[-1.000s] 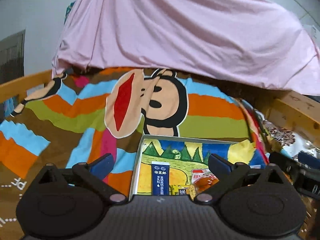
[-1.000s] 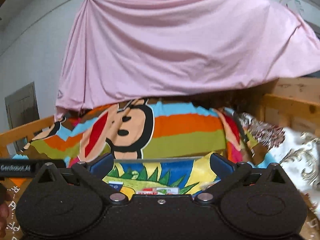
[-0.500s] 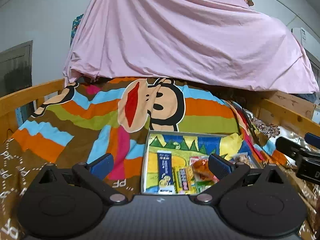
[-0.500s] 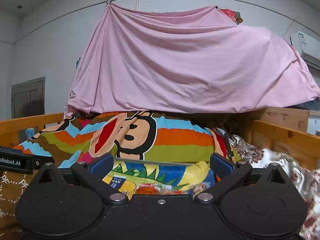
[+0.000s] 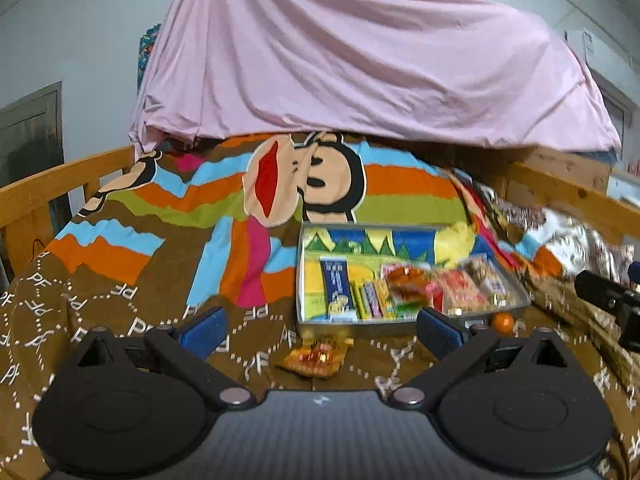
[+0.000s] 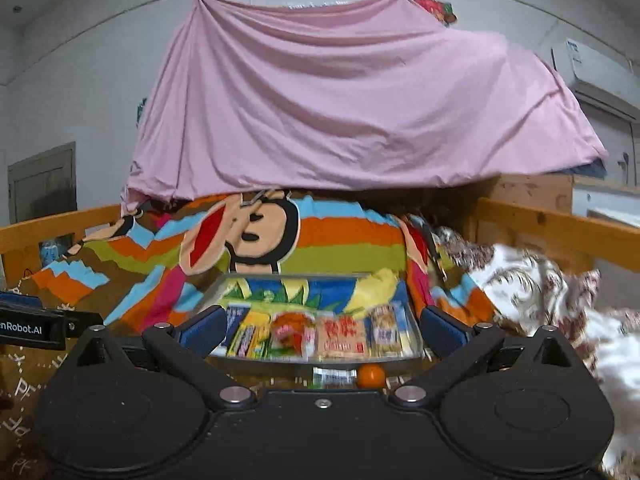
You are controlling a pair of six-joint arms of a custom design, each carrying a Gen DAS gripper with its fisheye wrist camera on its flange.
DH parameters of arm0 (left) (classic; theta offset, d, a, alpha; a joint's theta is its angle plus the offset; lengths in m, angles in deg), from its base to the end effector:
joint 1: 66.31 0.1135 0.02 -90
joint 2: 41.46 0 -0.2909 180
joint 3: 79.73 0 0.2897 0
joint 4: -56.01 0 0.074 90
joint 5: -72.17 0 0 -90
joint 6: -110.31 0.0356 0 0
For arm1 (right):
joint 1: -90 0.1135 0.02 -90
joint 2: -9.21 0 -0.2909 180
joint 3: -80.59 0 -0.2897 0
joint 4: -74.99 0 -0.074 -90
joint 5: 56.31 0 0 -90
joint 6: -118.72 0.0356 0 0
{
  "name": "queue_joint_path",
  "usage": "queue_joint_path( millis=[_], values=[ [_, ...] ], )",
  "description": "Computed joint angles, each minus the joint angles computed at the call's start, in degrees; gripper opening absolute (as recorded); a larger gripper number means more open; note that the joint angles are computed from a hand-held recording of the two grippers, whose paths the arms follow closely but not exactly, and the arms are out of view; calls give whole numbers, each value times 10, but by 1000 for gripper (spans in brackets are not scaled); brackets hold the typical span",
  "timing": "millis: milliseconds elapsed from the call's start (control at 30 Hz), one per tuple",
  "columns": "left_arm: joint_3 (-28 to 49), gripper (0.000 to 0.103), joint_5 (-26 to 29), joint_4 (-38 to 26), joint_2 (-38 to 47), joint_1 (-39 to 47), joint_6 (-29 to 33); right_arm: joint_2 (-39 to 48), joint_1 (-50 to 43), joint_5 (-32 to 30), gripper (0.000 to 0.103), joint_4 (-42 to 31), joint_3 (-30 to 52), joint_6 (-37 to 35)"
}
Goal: Organize snacks
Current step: 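Open both tools to drop the items into the tray and lift, then move both tools back toward the remaining snacks beside the tray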
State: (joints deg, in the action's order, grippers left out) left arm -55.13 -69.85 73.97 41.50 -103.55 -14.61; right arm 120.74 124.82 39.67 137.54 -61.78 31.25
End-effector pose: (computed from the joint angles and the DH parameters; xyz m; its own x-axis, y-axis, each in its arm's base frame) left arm 0.1837 -0.1044 0.0934 -0.3627 -0.1668 -0.9169 -0.3818 0.9241 -0.0170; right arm 0.2602 0.1765 0.0842 -0.1828 -0.0736 -0.9804 -0.4764 0.8789 0.0228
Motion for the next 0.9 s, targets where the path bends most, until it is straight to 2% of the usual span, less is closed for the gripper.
queue_joint_path(
  millis=[167, 433, 700, 900],
  values=[
    [-10, 102, -18, -44, -11, -33, -42, -7, 18, 23, 102, 3, -26, 3],
    [-8, 102, -16, -98, 9, -67, -120, -8, 37, 48, 102, -45, -32, -5],
    [5, 102, -16, -139, 30, -94, -170, -15, 37, 55, 102, -96, -24, 1],
    [24, 102, -8, -203, 34, -104, -226, -19, 33, 40, 102, -118, -22, 2]
  ],
)
